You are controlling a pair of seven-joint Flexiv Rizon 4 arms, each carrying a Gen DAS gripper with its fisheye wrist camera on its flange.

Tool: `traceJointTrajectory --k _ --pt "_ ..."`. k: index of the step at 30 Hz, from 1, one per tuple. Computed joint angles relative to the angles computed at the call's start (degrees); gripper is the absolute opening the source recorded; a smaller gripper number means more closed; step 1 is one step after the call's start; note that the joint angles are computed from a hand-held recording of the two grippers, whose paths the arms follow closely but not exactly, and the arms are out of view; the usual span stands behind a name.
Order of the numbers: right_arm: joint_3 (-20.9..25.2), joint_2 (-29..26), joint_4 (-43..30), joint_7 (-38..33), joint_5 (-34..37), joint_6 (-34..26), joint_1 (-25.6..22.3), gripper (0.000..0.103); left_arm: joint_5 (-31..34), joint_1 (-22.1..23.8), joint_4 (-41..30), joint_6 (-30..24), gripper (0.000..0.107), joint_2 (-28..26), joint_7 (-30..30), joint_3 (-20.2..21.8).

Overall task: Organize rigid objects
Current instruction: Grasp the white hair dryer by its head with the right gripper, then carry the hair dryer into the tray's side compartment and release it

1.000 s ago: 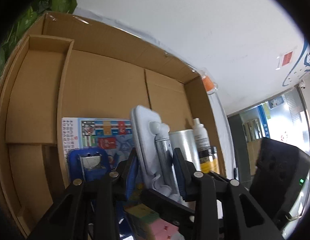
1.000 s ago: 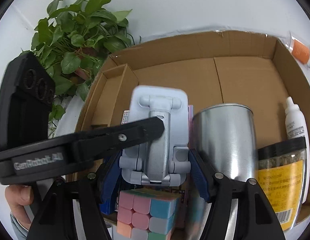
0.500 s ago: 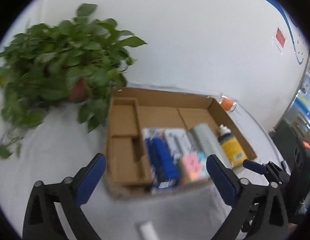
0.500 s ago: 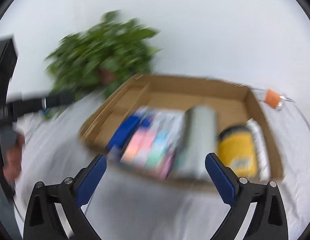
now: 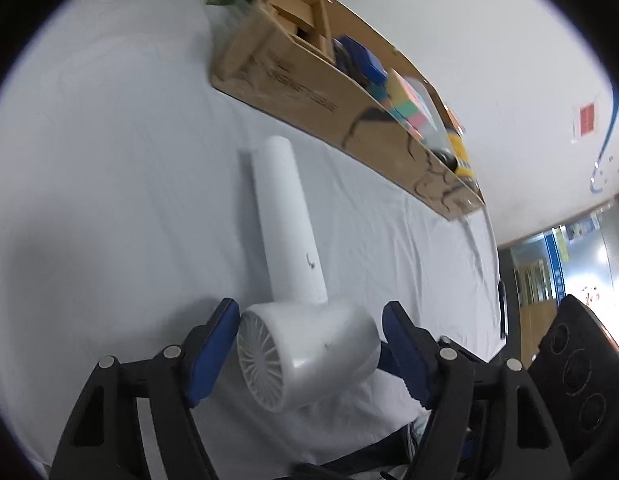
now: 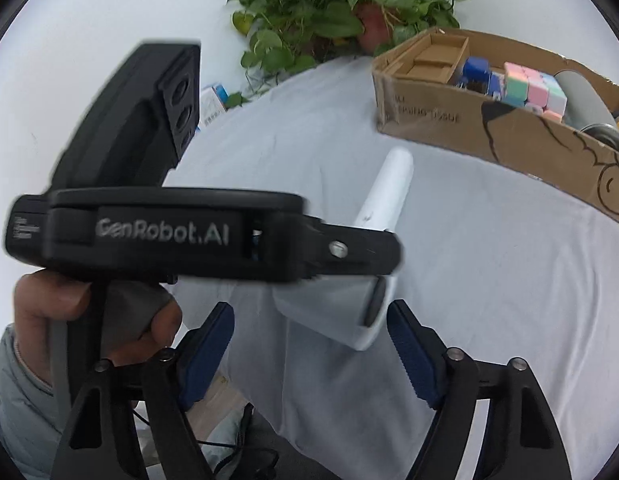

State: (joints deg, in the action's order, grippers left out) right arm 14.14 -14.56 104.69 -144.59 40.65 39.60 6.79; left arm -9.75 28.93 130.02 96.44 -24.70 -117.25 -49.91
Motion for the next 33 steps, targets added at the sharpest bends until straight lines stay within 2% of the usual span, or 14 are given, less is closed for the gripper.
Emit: traceJointTrajectory --k 1,3,4,7,10,14,18,20,21,23,26,27,29,33 --pt "-0.1 0.2 1.5 1.0 -1.1 3.9 1.1 0.074 0.1 0.2 -0.2 -0.3 0.072 -0.4 0.2 -0.7" --pt "-0.2 -0.5 1.9 2.4 -1.7 6.7 1.5 0.069 0.2 0.2 -1.2 -2.0 0.072 -1.0 1.4 -1.7" --pt "-0.3 -0.9 1.7 3.3 -2.1 7.2 1.4 0.058 -0.2 -0.4 -1.8 -2.4 0.072 -1.2 2.0 -1.3" --pt "0.1 -1.5 1.3 3.3 -2.0 7.9 0.4 0.058 -0.9 1.1 -2.8 -2.1 0.070 -3.7 3.8 -3.3" --pt "0.6 -1.0 1.9 3.3 -1.2 8.3 -0.4 0.058 -1.1 0.1 -4.1 -2.5 0.070 -5.1 4.6 -2.3" --pt "0.4 -2.8 -1.4 5.6 1.3 3.6 -2.0 0.058 -1.5 -1.1 -4.7 -1.3 0.070 -6.0 4.5 -1.1" --pt "0.4 -3.7 -3.2 7.3 2.2 0.3 -2.8 0.058 -1.6 -3.2 -4.8 -1.6 0.070 -4.5 4.6 1.4" --pt "0.5 -3.5 -2.8 7.2 2.0 0.8 -2.6 0.058 -1.6 -0.8 -3.7 -0.2 0.070 -5.5 4.4 -1.1" --pt "0.5 -3.4 -2.9 7.3 2.0 0.5 -2.6 0.057 -1.2 0.0 -3.8 0.3 0.067 -6.5 4.1 -2.0" --pt "0.5 -3.4 -3.3 7.8 2.5 -0.8 -3.0 0.056 -0.3 -0.4 -4.3 0.7 0.064 -6.9 3.2 -1.0" --pt "0.5 -3.0 -3.4 7.5 2.7 0.3 -2.7 0.056 0.4 -1.3 -4.5 1.1 0.050 -5.6 2.2 0.5" --pt "0.5 -2.7 -3.5 7.6 3.0 0.4 -2.7 0.056 0.8 0.1 -4.3 1.8 0.046 -5.8 1.9 -0.8" --pt "0.6 -1.7 -3.3 6.7 3.4 1.8 -2.5 0.056 2.3 1.5 -4.8 2.5 0.046 -6.2 1.7 -2.0" --pt "0.3 -1.8 -5.4 7.5 3.5 2.7 -1.7 0.056 2.8 2.1 -7.7 -0.6 0.046 -4.6 3.9 -1.8"
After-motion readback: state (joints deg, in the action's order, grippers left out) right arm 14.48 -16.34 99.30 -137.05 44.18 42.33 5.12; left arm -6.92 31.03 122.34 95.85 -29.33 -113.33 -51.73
